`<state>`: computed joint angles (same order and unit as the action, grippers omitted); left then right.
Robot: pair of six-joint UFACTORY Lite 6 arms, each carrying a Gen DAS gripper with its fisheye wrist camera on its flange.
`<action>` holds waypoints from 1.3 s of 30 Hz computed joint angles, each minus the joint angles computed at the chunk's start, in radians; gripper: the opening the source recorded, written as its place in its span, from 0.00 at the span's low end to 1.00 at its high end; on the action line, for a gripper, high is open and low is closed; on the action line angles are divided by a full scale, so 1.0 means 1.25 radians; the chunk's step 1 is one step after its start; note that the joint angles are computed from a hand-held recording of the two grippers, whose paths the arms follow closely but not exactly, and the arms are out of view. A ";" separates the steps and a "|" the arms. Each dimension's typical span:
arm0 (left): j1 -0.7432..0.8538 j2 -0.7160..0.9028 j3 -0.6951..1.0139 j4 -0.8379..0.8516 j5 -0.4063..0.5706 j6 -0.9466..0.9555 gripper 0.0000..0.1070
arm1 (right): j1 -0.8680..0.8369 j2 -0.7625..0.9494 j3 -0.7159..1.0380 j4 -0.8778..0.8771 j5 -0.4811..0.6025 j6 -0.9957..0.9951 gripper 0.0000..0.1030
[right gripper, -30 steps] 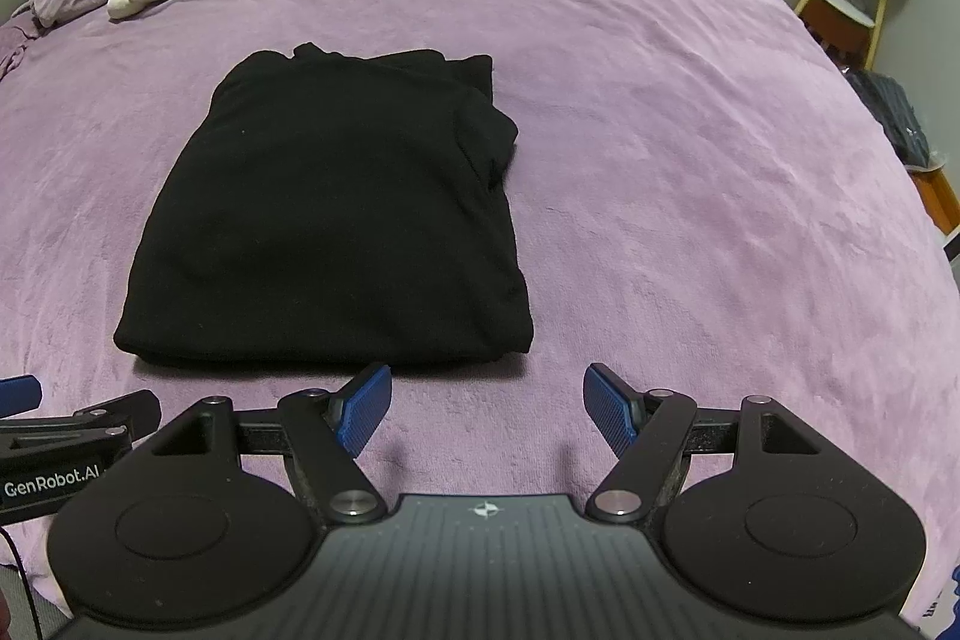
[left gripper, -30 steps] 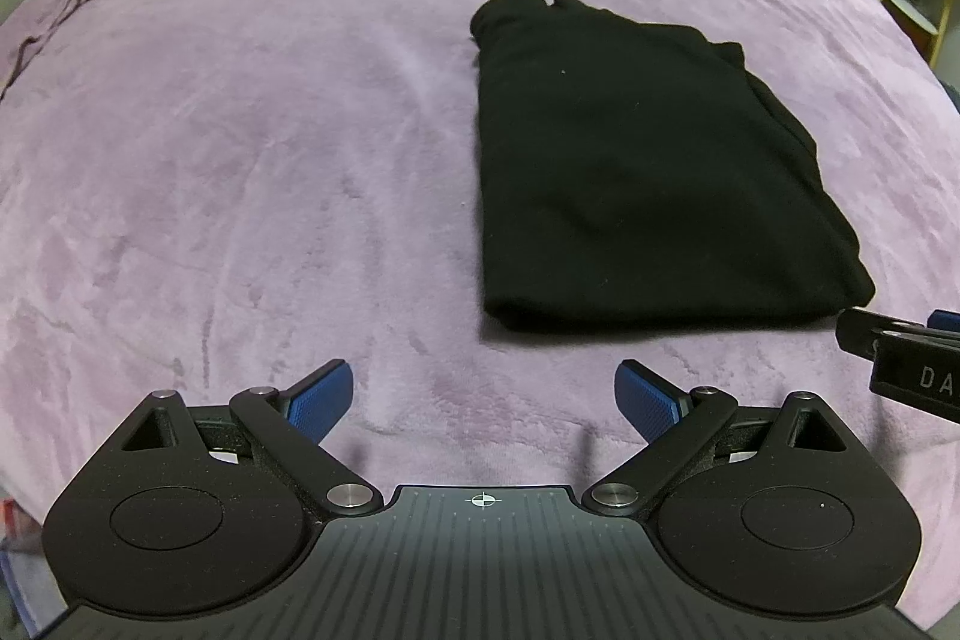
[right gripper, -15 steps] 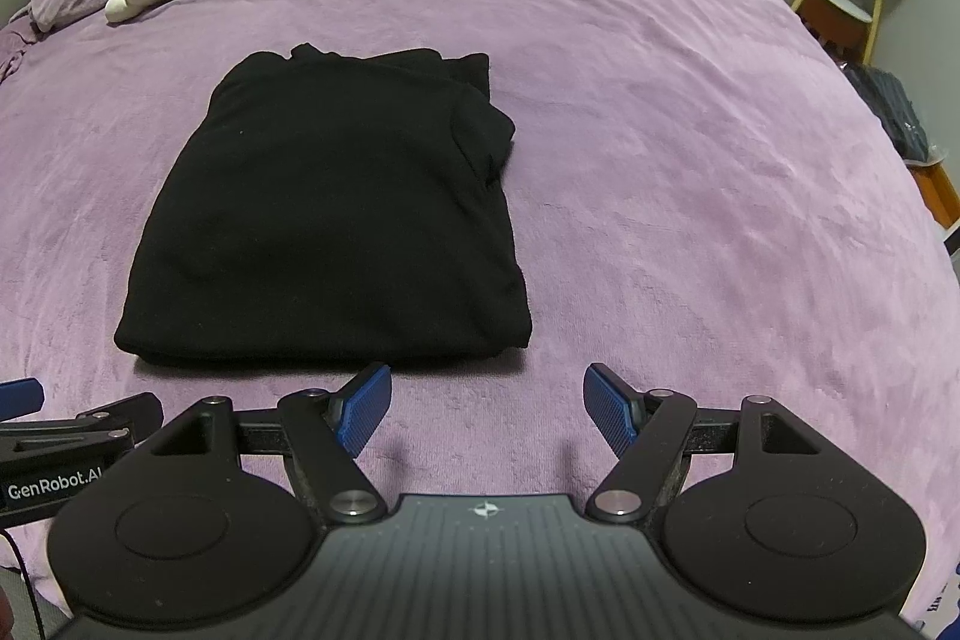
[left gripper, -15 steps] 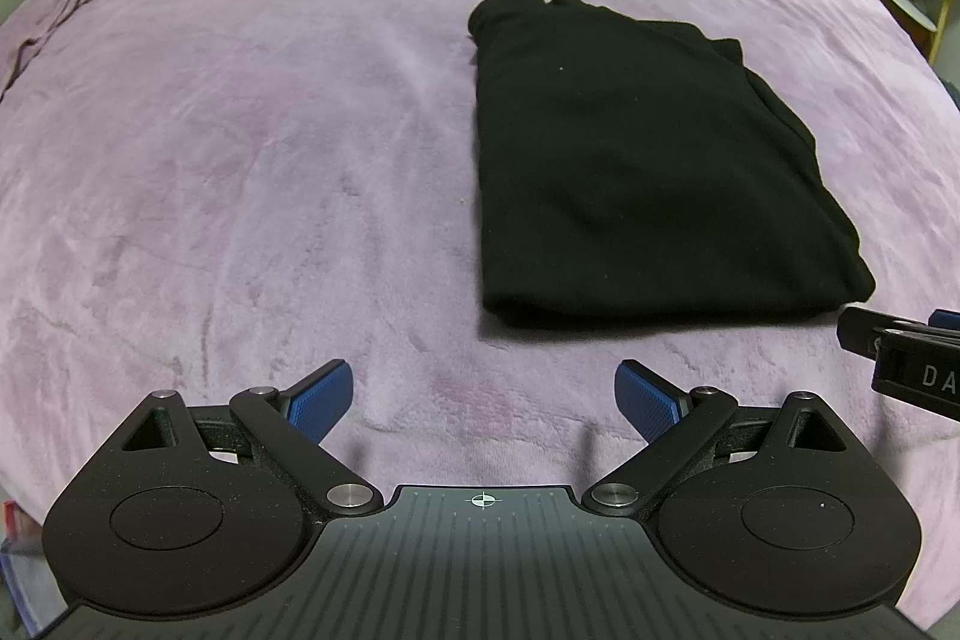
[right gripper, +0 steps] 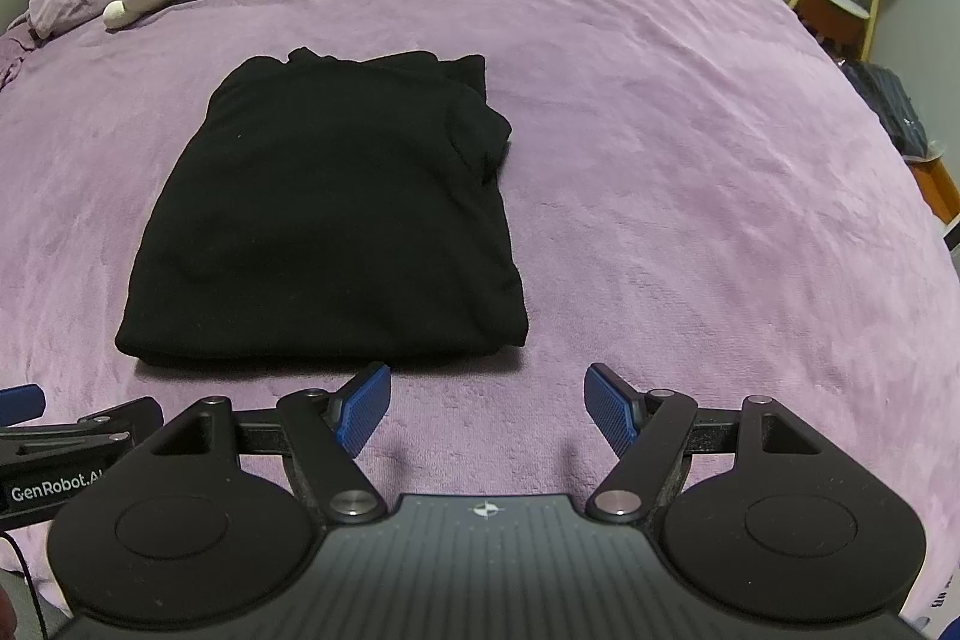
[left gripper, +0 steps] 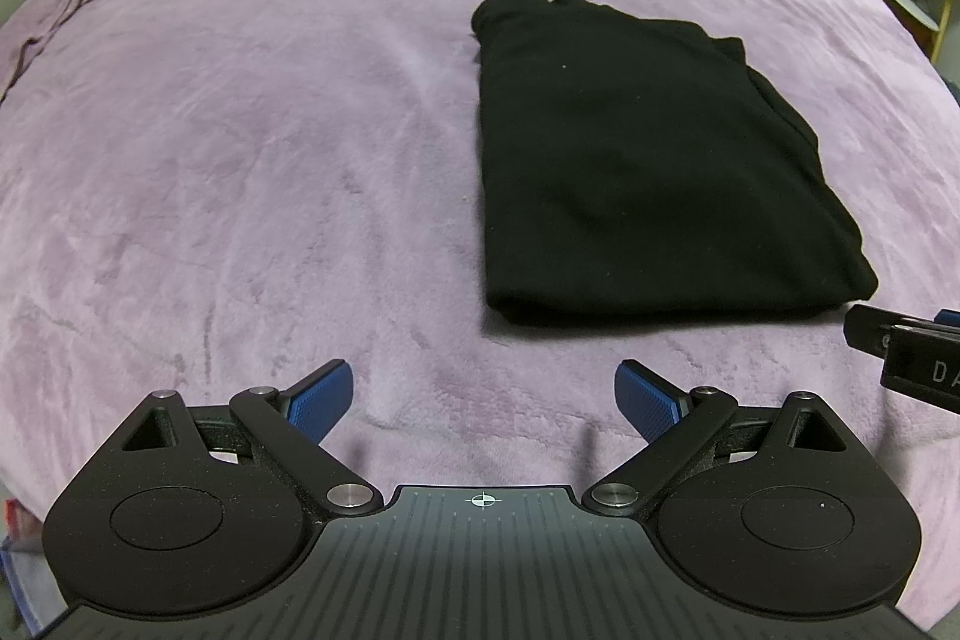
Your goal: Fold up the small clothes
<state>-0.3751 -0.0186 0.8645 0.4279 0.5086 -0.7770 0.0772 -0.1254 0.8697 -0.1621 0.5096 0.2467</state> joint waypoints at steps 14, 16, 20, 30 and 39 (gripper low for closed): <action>-0.008 -0.002 0.000 0.003 0.005 -0.003 0.91 | -0.002 -0.003 -0.002 0.002 0.002 0.002 0.71; -0.007 -0.002 0.000 0.001 0.004 -0.002 0.91 | -0.002 -0.003 -0.002 0.002 0.002 0.002 0.71; -0.011 -0.002 0.001 0.005 0.007 -0.009 0.91 | -0.002 -0.007 -0.004 0.007 0.001 -0.003 0.71; -0.017 -0.002 0.003 0.006 0.012 -0.010 0.91 | -0.003 -0.008 -0.004 0.010 0.002 -0.005 0.71; -0.019 -0.005 0.002 -0.009 -0.001 0.001 0.91 | -0.005 -0.006 -0.003 0.015 0.002 -0.010 0.71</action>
